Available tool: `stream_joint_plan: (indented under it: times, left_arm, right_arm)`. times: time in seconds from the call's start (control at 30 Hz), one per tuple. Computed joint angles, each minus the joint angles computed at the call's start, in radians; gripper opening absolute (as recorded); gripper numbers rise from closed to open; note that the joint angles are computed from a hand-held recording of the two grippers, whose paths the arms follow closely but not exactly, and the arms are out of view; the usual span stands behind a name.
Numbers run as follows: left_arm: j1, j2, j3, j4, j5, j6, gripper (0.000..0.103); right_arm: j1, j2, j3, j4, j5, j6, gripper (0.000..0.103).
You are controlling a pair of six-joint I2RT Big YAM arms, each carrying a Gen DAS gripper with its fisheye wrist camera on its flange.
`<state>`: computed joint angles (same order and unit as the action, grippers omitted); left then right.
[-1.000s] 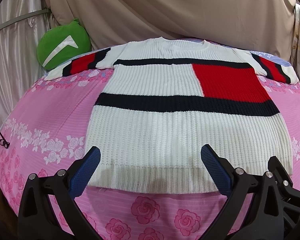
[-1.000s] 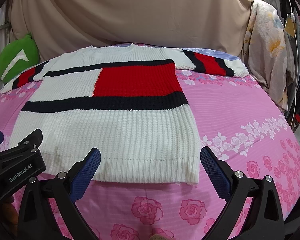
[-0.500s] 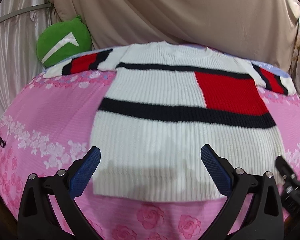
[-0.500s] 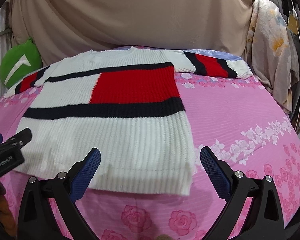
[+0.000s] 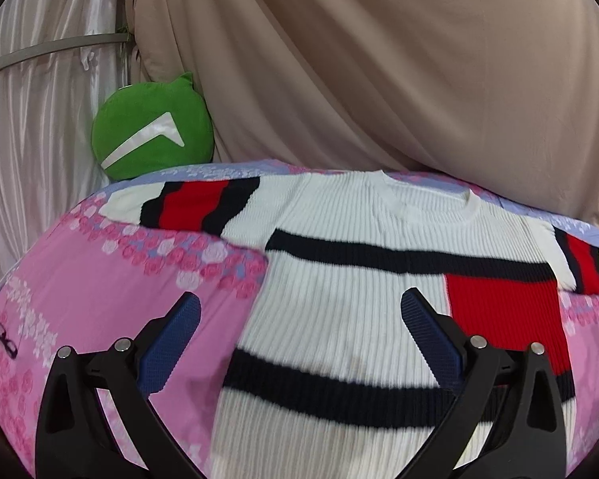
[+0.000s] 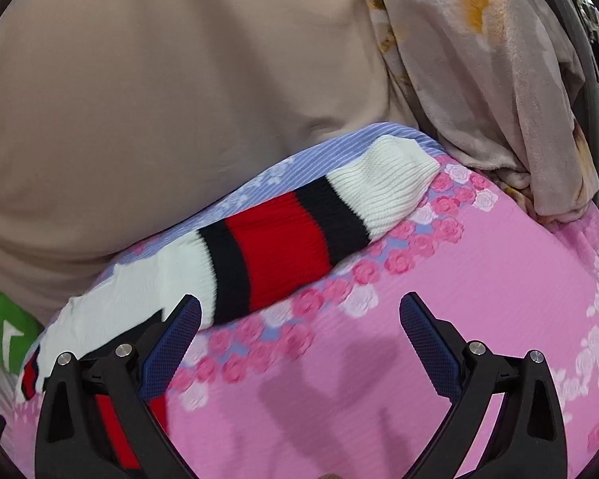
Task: Fold small clothes
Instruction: 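Grasp the striped sleeve cuff with the right gripper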
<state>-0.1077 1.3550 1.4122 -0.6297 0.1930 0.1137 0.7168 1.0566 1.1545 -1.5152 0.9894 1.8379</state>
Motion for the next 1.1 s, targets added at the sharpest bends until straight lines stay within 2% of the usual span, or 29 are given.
stream_joint_plan:
  times: [0.07,0.13,0.23,0.33,0.43,0.5,0.57,0.6,0.63,0.67,0.73,0.83,0.87,0.93,0.97,1.03,1.1]
  left_arm:
    - [-0.019,0.037,0.028,0.012,-0.017,-0.010,0.098]
    - [-0.040,0.078,0.062,-0.005,-0.034,-0.018,0.098]
    - [-0.065,0.114,0.082,-0.043,-0.021,-0.018,0.098]
    - [-0.092,0.113,0.047,-0.026,-0.038,-0.004,0.098]
    - [-0.112,0.102,0.008,-0.016,-0.038,0.002,0.098]
    - [-0.122,0.103,-0.003,-0.019,-0.040,0.002,0.098]
    - [-0.129,0.101,-0.013,-0.016,-0.044,0.002,0.098]
    - [-0.132,0.099,-0.017,-0.012,-0.048,0.002,0.098]
    - [-0.133,0.098,-0.020,-0.007,-0.051,0.004,0.098]
    - [-0.134,0.097,-0.023,-0.002,-0.057,0.003,0.098]
    - [-0.131,0.097,-0.022,0.004,-0.060,0.000,0.098]
    - [-0.122,0.102,-0.012,0.008,-0.064,-0.014,0.098]
    - [-0.119,0.102,-0.009,0.010,-0.065,-0.020,0.098]
    - [-0.111,0.105,0.001,0.012,-0.069,-0.030,0.098]
    - [-0.108,0.107,0.006,0.014,-0.069,-0.035,0.098]
    - [-0.100,0.110,0.019,0.014,-0.069,-0.044,0.098]
    - [-0.094,0.116,0.036,0.006,-0.066,-0.057,0.098]
  right_arm:
    - [-0.107,-0.041,-0.052,0.107,-0.032,-0.133,0.096]
    - [-0.208,-0.083,-0.107,0.225,-0.077,-0.253,0.093]
    - [-0.303,-0.099,-0.148,0.302,-0.111,-0.334,0.093]
    - [-0.376,-0.114,-0.183,0.385,-0.150,-0.417,0.093]
    - [-0.427,-0.107,-0.198,0.435,-0.185,-0.470,0.093]
    - [-0.457,-0.104,-0.207,0.479,-0.214,-0.510,0.088]
    - [-0.487,-0.114,-0.221,0.542,-0.250,-0.555,0.069]
    - [-0.497,-0.115,-0.224,0.564,-0.255,-0.565,0.066]
    - [-0.504,-0.113,-0.223,0.584,-0.249,-0.571,0.055]
    - [-0.508,-0.117,-0.227,0.614,-0.252,-0.590,0.035]
    - [-0.509,-0.120,-0.221,0.673,-0.250,-0.620,0.011]
    - [-0.446,-0.102,-0.171,0.787,-0.183,-0.725,0.009]
    - [-0.407,-0.083,-0.140,0.839,-0.153,-0.792,0.009]
    - [-0.316,0.005,-0.029,0.945,-0.128,-0.990,0.009]
    - [-0.274,0.066,0.041,0.992,-0.138,-1.098,0.009]
    - [-0.209,0.196,0.185,1.051,-0.198,-1.257,0.009]
    - [-0.164,0.348,0.347,1.051,-0.295,-1.353,0.009]
